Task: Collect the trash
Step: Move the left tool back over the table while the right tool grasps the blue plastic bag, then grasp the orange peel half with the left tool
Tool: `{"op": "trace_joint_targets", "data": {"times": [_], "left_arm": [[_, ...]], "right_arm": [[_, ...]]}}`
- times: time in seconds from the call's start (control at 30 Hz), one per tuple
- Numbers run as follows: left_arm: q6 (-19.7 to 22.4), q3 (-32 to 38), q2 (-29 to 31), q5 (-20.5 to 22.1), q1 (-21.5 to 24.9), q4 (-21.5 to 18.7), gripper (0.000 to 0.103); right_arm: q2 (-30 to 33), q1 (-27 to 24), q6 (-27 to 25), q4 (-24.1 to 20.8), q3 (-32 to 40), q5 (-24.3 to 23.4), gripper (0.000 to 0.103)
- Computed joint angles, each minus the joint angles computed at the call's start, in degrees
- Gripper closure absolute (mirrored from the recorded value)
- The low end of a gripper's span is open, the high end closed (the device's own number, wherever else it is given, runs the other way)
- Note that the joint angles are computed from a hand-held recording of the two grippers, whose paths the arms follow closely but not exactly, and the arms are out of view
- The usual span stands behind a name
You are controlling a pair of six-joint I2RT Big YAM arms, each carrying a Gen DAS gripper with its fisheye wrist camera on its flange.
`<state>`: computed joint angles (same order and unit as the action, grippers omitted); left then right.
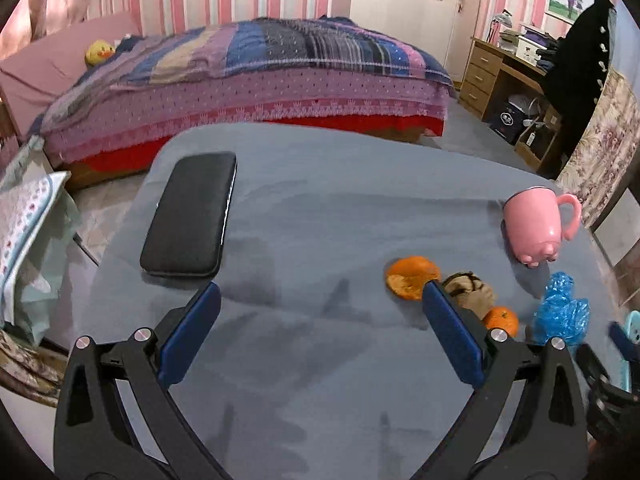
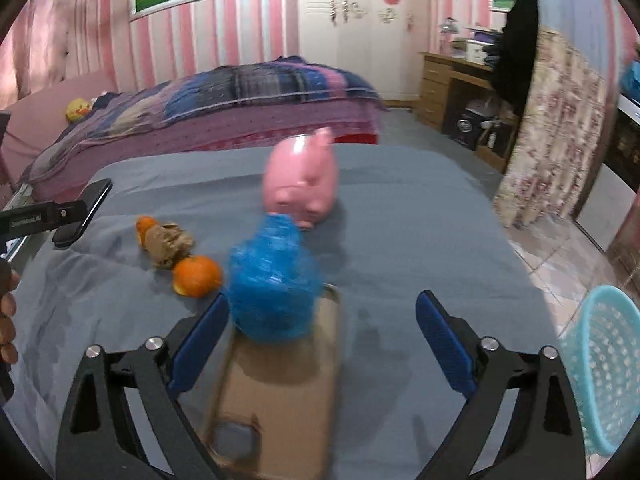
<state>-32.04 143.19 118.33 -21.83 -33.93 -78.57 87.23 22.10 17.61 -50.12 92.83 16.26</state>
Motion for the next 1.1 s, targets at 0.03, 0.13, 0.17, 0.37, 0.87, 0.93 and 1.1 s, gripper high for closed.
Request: {"op": "trace_joint_targets", "data": {"times": [0.03, 0.13, 0.17, 0.37, 0.87, 0.93, 1.1], "left_arm": [[0.35, -0.41, -0.11, 0.07, 0.14, 0.28, 0.006], [2.22, -0.92, 0.16, -0.45, 0.15, 0.95, 0.006], [2.57, -0.73, 0.5, -0.41, 0.05, 0.96, 0.006], [3.52, 2.75, 4.21, 1.3, -0.37, 0.32, 0.006], [2.81, 7.35, 8.91, 6.7, -1.01, 4.72, 0.028], [3.58, 10.67, 10.95, 7.02, -1.23, 2.78, 0.028], [4.36, 15.08, 13.87, 8.52, -1.27, -0.04, 0.043]], "right_arm": [[0.77, 0.12, 0.03, -0.18, 0.64, -0.8, 0.039], [0.78, 0.37, -0.17, 1.76, -0.57, -2.82, 0.079], [0.7, 0.59, -0.24, 2.31, -0.79, -2.27, 0.08], [-2.17, 0.9, 0.1, 4.42, -3.92, 0.49, 0.084], [-3.19, -2.71, -1.34, 4.09, -4.96, -1.31, 0.084], [-3.4, -2.85, -1.37, 4.1, -5.39, -1.42, 0.084], [-3.51, -2.93, -1.7, 4.11, -5.48, -1.01, 0.084]]}}
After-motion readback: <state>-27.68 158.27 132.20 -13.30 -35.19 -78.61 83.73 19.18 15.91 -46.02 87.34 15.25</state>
